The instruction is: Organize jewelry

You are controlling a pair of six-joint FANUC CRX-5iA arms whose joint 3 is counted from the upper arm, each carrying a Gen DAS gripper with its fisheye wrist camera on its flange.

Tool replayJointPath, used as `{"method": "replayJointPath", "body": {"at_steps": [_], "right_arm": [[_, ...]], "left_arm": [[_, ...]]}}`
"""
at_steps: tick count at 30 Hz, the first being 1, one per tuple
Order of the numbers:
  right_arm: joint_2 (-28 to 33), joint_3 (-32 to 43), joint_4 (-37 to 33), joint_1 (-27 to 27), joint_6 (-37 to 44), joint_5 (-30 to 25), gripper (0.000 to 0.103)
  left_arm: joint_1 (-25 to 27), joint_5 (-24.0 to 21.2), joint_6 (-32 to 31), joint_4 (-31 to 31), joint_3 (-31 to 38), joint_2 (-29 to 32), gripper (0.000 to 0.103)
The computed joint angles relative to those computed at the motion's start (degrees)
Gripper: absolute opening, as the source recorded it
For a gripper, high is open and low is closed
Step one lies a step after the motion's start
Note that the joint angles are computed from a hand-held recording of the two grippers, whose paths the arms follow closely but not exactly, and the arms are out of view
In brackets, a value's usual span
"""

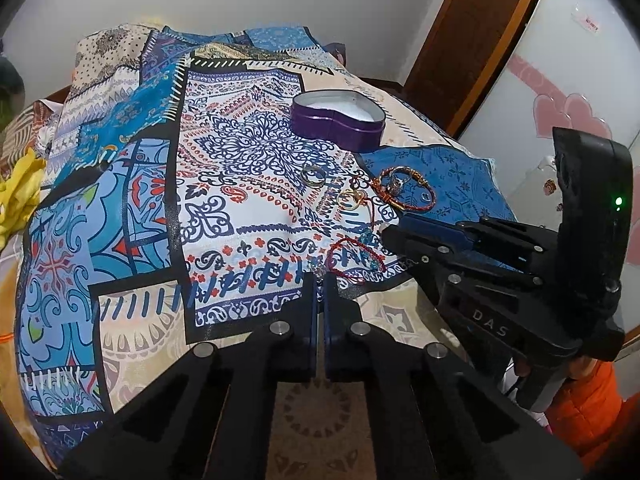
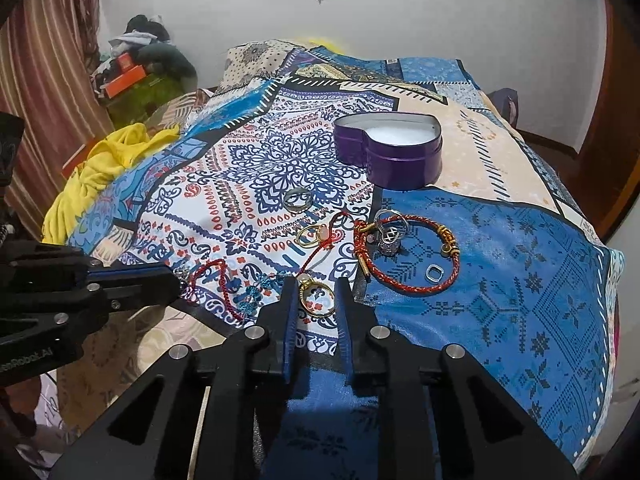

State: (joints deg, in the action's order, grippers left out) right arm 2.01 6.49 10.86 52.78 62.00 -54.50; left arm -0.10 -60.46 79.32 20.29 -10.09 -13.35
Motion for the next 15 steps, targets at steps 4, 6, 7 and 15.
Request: {"method": "replayJointPath", "body": {"at_steps": [4, 6, 7, 15], "right_arm": [[-0.6, -0.6, 1.0, 0.2, -1.5, 0.4, 0.016], [-1.0, -1.1, 1.8, 0.4, -2.3, 0.7, 0.016], [-1.3, -1.3, 2.2, 0.6, -2.7, 0.8, 0.016], [-2.8, -2.7, 4.6, 0.7, -5.2, 2.0, 0.016]], "left_arm": [[-0.1, 0.4, 0.1, -0.3, 0.1, -0.5, 0.001], [-0.1, 0.6, 0.3, -0.8, 0.4, -0.7, 0.001], [-0.2, 0.8, 0.4, -1.1, 0.7, -0.8, 0.001], [-0.4, -1.9, 2.0, -2.1, 3.3, 1.2, 0.017]]}}
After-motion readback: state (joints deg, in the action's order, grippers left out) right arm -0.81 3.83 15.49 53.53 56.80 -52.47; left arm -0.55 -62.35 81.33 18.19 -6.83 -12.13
